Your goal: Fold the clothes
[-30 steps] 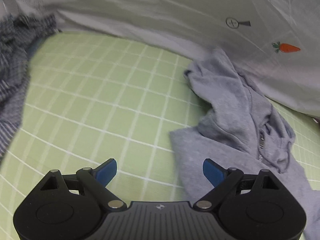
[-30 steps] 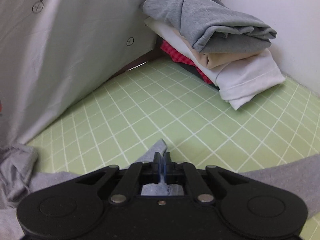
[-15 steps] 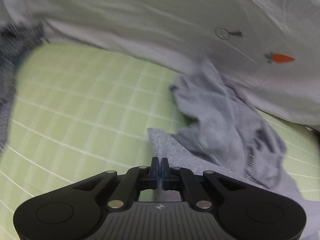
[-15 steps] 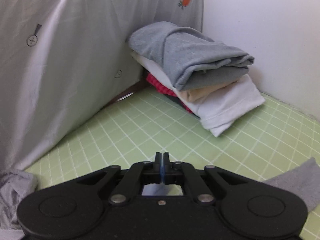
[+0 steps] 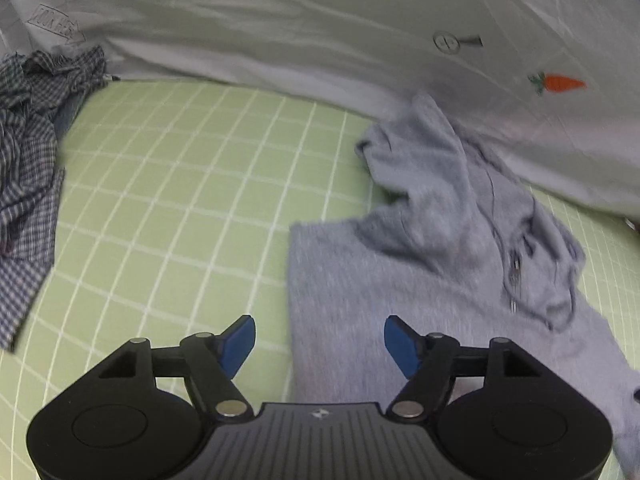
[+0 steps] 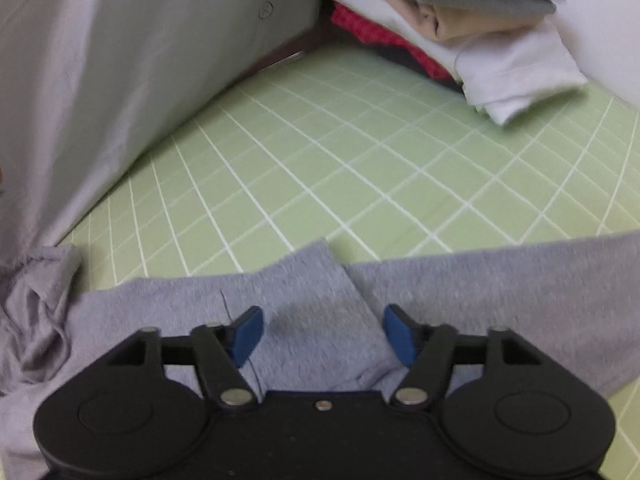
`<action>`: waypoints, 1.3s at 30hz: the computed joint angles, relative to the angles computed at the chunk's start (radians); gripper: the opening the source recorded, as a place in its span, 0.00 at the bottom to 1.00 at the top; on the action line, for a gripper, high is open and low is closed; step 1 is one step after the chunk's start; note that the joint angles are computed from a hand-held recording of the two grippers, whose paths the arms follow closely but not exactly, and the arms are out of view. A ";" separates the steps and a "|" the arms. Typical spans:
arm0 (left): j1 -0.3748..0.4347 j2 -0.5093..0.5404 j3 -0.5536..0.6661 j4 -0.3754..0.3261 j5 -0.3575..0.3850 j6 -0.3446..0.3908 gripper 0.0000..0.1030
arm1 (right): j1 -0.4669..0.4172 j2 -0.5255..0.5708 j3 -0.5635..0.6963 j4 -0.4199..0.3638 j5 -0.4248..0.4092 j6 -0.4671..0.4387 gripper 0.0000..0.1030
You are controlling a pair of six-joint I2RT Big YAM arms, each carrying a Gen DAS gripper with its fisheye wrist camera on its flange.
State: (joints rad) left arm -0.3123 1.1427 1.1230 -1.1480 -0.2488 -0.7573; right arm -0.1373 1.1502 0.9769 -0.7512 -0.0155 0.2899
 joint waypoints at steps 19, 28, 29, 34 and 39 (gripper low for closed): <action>-0.044 0.032 -0.033 -0.081 0.057 -0.032 0.77 | 0.005 -0.017 0.052 -0.019 0.123 -0.203 0.10; -0.066 -0.047 -0.035 -0.101 0.001 -0.081 0.78 | 0.102 -0.075 0.046 -0.014 0.092 -0.131 0.10; -0.072 -0.058 -0.035 -0.108 -0.008 -0.088 0.79 | 0.124 -0.089 0.042 -0.013 0.078 -0.111 0.10; -0.085 -0.140 -0.062 -0.135 -0.031 -0.119 0.80 | 0.290 -0.135 0.025 0.000 -0.011 -0.028 0.10; -0.110 -0.208 -0.086 -0.153 -0.041 -0.136 0.81 | 0.460 -0.172 0.001 0.028 -0.085 0.001 0.62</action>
State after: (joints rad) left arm -0.4218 0.9352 1.0373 -1.3007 -0.2898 -0.8934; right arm 0.3230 0.9782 0.9783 -0.7234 -0.1008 0.2908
